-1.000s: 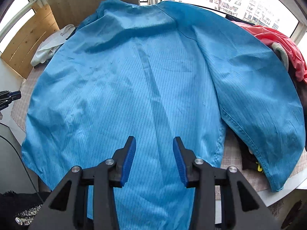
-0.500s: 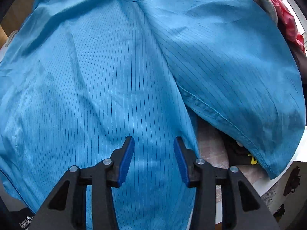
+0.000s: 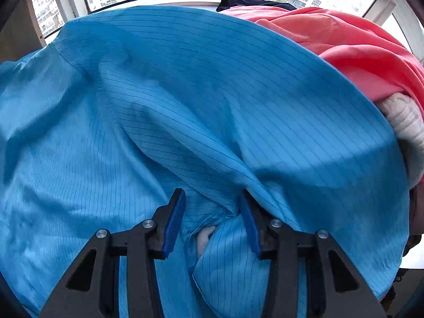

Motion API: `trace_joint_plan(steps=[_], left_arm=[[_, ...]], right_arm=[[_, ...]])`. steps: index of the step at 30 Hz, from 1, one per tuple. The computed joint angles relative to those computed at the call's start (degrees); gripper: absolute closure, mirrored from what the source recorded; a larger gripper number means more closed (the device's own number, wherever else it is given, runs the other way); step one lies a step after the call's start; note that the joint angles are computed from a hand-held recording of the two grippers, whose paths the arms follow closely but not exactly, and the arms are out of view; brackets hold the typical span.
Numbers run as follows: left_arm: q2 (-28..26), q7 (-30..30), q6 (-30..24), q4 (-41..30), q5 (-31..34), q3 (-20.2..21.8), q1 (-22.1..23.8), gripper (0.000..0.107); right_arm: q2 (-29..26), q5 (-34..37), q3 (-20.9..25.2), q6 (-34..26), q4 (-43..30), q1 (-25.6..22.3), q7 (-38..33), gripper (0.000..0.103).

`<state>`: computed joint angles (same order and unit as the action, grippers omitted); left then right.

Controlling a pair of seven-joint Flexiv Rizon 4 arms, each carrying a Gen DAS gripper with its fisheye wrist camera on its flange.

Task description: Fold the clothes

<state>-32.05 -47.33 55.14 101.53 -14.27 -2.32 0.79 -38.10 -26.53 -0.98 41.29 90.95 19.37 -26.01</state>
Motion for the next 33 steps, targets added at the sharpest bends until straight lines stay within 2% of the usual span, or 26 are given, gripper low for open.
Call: trace_joint_plan(steps=[2, 4, 7, 9, 12, 15, 17, 19, 23, 26, 27, 28, 29, 30, 31, 33], left_arm=[[0.64, -1.60, 0.88, 0.75, -0.24, 0.54, -0.09, 0.090], [1.56, -2.95, 2.56, 1.70, -0.92, 0.79, 0.32, 0.089], [1.36, -5.96, 4.04, 1.10, -1.59, 1.51, 0.82, 0.090], [0.38, -7.78, 4.31, -0.40, -0.90, 2.05, 0.69, 0.091], [-1.50, -8.41, 3.94, -3.03, -1.10, 1.05, 1.24, 0.091], [-3.80, -7.07, 2.23, -6.53, -4.26, -1.87, 2.85, 0.089], [-6.08, -7.14, 1.80, -10.10, -5.47, -2.58, 2.87, 0.081], [-9.20, -8.93, -0.99, -15.55, -5.93, -2.39, 2.45, 0.077], [-16.65, -12.82, -7.81, -27.88, -5.00, -1.47, 1.50, 0.075], [-21.84, -16.29, -12.39, -36.51, -4.22, -0.99, 0.80, 0.075], [-23.27, -17.30, -13.27, -38.45, -4.98, -1.68, 1.13, 0.076], [-24.51, -18.25, -13.75, -40.08, -5.62, -2.24, 1.35, 0.082], [-24.90, -18.96, -12.73, -40.30, -5.82, -2.45, 1.38, 0.090], [-25.29, -19.66, -11.71, -40.52, -6.02, -2.65, 1.39, 0.104], [-25.27, -20.26, -9.69, -39.95, -6.25, -2.67, 1.29, 0.105], [-22.00, -21.89, 1.13, -33.80, -4.76, -1.40, 0.62, 0.105]], right_arm=[[0.51, 1.45, 0.87, -0.23, -0.30, -1.32, -2.08, 0.062], [1.47, 0.33, 0.40, 0.92, 0.42, -0.31, -1.44, 0.062], [1.37, -4.32, 0.29, 5.59, 0.62, 2.31, -2.87, 0.061], [-1.05, -4.78, 1.96, 8.87, -1.78, 2.92, -7.74, 0.061], [-5.99, -1.04, 4.79, 5.80, -8.04, 3.31, -17.39, 0.061], [-6.60, 0.63, 3.57, 1.70, -7.99, 4.59, -19.55, 0.061], [-5.44, 3.33, 3.55, 3.46, -5.80, 3.50, -18.22, 0.061], [-4.30, 5.27, 3.43, 4.68, -3.89, 2.52, -17.12, 0.061], [-2.83, 8.29, 4.05, 6.66, -1.50, 0.60, -16.55, 0.060], [-2.35, 6.97, 3.36, 7.31, -0.24, 1.29, -17.11, 0.059], [-2.22, 6.65, 3.19, 7.52, 0.10, 1.45, -17.05, 0.059], [-2.12, 6.73, 3.20, 7.77, 0.36, 1.38, -16.94, 0.058], [-2.04, 7.15, 3.41, 8.05, 0.52, 1.10, -16.89, 0.058], [-1.96, 7.60, 3.64, 8.33, 0.68, 0.79, -16.93, 0.057], [-1.86, 8.10, 3.89, 8.63, 0.87, 0.43, -17.10, 0.057], [-1.61, 8.33, 4.04, 9.08, 1.41, 0.13, -17.68, 0.057]])
